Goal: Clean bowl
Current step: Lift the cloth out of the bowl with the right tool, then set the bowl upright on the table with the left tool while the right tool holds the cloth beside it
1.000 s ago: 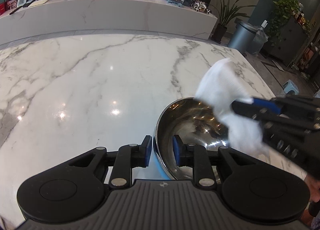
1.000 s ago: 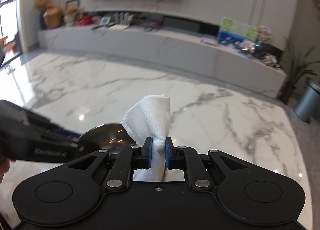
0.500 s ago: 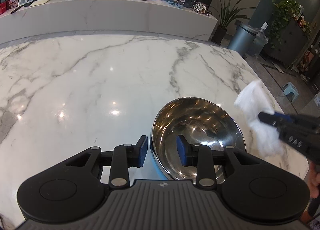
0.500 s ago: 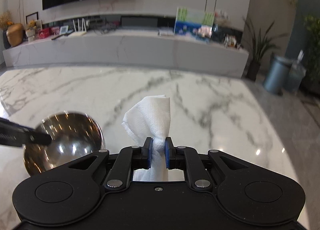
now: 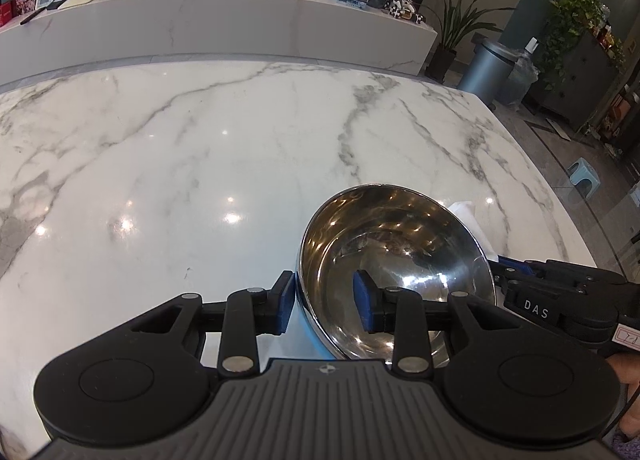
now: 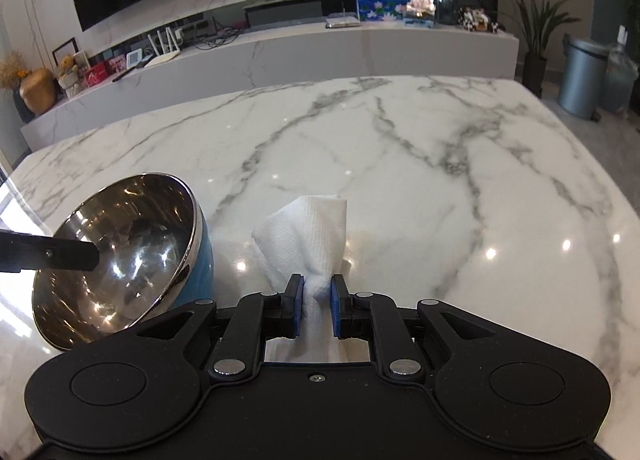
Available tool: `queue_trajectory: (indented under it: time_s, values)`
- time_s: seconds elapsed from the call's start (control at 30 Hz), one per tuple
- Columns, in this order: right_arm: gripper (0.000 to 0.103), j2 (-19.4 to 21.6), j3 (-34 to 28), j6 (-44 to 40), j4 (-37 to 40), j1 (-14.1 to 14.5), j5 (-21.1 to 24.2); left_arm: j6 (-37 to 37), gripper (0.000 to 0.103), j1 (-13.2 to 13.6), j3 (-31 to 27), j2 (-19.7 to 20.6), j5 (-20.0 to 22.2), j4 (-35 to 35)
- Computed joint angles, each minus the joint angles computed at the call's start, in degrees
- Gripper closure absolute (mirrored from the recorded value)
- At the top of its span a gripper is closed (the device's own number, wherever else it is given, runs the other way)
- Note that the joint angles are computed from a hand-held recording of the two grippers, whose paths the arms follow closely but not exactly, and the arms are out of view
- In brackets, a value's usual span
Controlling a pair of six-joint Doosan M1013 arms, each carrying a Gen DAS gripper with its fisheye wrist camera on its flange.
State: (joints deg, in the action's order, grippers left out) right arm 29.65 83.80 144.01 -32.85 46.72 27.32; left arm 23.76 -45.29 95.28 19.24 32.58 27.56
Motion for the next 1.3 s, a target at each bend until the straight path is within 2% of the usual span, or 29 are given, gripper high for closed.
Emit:
queue_trajectory:
  time_s: [0.13,0.33,0.47,0.57,0.63,0.7,0.73,0.87,0.97,1.1,1.3]
  values:
    - [0.083,-0.62,0.55,1.79,-3.69,0.62,0.75,-0.37,0.073,-0.09,-0.08,0.02,0.26,0.24]
    - [0.065,-1.27,1.27,5.81,-9.68,1.65,1.70,-1.70,0.073,-0.34,-0.31,0.19,0.95,0.78]
    - [0.064,-1.31,1.72,7.13,-10.37,2.31,2.49,-3.58,0.072,-0.70,-0.20,0.23,1.25,2.13]
    - [0.064,-0.79,1.51,4.92,-9.54,2.52,3.26,-5.02,0.070,-0.97,-0.11,0.26,1.49,3.13]
    - [0.064,-0.45,1.45,5.17,-11.56,2.79,4.07,-5.85,0.058,-1.11,-0.02,0.24,1.71,3.53]
    - [0.068,-0.29,1.30,3.73,-9.85,2.62,4.15,-6.52,0.055,-1.18,0.07,0.25,2.10,3.67]
    - [0.074,-0.24,1.23,2.95,-8.75,2.51,4.10,-6.80,0.054,-1.20,0.10,0.27,2.34,3.68]
    - [0.078,0.05,0.91,1.86,-6.88,2.46,4.66,-7.37,0.054,-1.41,0.19,0.16,3.37,3.47]
    - [0.087,0.22,0.51,1.93,-7.81,2.79,5.68,-7.66,0.054,-1.62,0.25,0.03,3.61,3.42]
    - [0.089,-0.22,0.62,3.77,-9.09,2.83,4.60,-8.54,0.057,-1.92,-0.13,0.10,4.48,5.04]
    - [0.090,-1.02,0.96,5.94,-14.91,3.56,2.93,-5.83,0.073,-2.05,-1.17,0.65,5.74,3.56]
